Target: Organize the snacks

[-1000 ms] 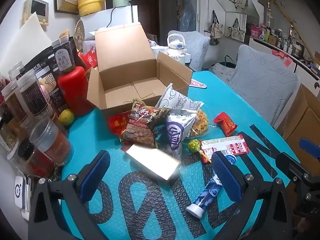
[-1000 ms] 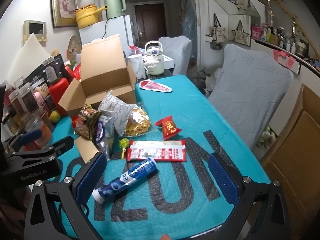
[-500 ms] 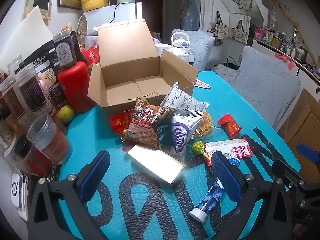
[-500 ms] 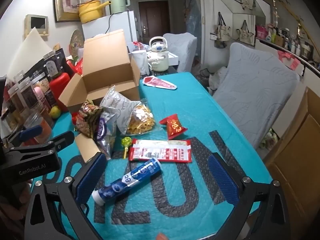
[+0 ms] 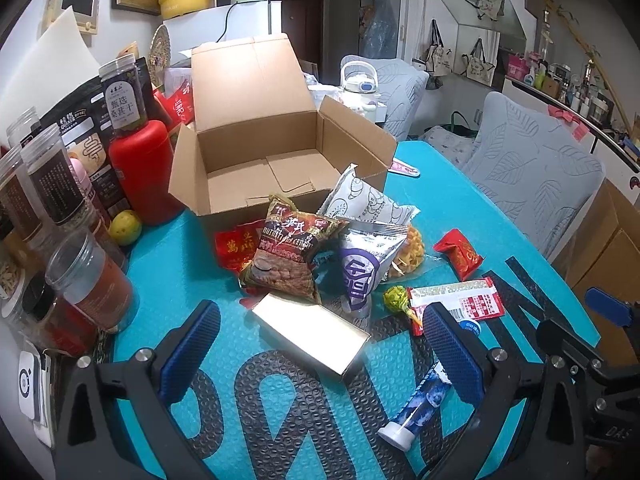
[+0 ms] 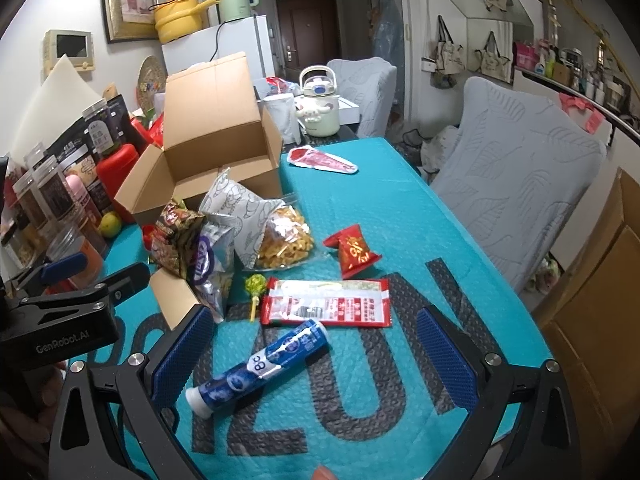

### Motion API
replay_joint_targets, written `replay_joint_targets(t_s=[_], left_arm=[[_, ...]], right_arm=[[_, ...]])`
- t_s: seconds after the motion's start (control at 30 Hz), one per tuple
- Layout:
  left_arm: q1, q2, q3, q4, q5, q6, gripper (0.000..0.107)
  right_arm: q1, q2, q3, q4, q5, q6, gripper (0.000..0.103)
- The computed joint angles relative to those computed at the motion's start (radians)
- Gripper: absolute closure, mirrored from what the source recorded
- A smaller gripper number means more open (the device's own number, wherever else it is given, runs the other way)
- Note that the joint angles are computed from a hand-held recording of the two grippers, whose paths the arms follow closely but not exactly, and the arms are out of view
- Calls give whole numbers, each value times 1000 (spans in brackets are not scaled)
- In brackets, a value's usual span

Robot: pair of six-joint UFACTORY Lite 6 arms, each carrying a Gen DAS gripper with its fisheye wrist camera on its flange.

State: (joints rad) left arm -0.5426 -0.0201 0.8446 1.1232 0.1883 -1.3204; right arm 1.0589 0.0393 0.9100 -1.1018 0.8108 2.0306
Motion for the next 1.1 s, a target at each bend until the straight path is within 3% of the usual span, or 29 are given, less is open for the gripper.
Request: replay_joint_targets(t_s=[0.43, 1.1], left_arm=[[6, 9, 9, -32, -5, 44, 4], [7, -8, -8, -85, -6, 94, 4]], right_arm=[[-25, 15, 9, 5, -51, -8, 0], [-12, 34, 28, 14, -45, -23, 0]])
